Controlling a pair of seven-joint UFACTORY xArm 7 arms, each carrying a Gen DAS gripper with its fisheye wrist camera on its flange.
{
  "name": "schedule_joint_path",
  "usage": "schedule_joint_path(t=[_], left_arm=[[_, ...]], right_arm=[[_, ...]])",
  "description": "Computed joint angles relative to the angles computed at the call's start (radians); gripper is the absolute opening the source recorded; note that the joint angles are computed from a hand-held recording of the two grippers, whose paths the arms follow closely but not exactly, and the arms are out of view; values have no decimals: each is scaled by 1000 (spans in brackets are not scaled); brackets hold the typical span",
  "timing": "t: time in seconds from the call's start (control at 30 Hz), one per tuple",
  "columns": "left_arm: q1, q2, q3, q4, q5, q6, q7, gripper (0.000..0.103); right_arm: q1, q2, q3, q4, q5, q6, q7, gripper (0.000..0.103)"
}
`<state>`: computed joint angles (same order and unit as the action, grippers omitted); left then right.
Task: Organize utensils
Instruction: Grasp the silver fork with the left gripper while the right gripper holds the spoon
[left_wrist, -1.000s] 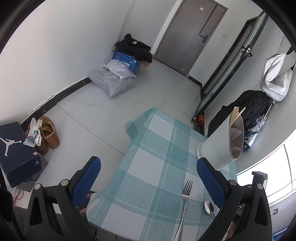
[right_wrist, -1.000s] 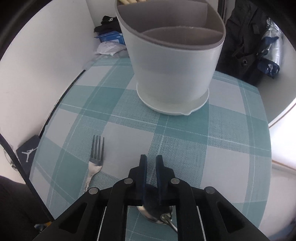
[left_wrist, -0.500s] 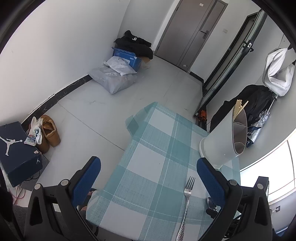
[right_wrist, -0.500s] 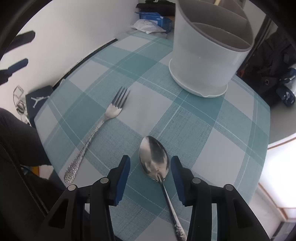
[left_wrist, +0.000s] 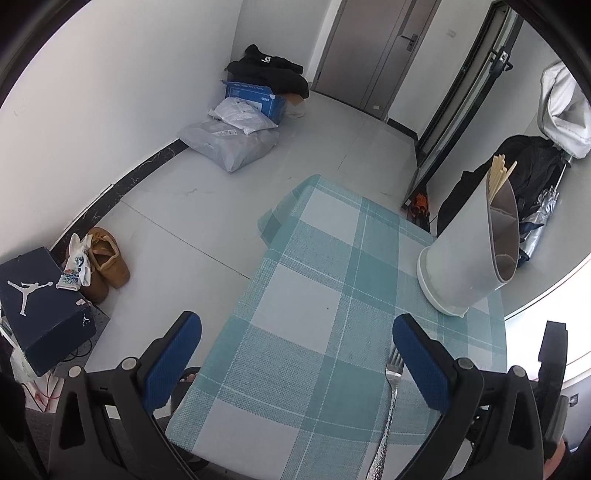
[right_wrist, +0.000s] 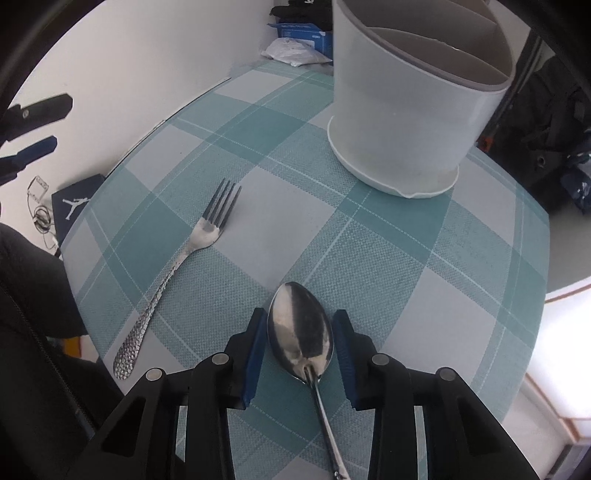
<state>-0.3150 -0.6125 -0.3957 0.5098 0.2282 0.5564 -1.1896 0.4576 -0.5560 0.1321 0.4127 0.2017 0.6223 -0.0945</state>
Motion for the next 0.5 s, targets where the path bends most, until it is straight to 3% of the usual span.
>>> schedule_joint_path(t=[0.3,0.5], left_arm=[[-89,236,34,122,-30,-14,151,102],[-138,374,49,226,-30,44,227,102]], right_arm=[[-1,-102,-165,-63,212,-111,-42,34],[33,-184,-302,-93,382,-174,-124,34]])
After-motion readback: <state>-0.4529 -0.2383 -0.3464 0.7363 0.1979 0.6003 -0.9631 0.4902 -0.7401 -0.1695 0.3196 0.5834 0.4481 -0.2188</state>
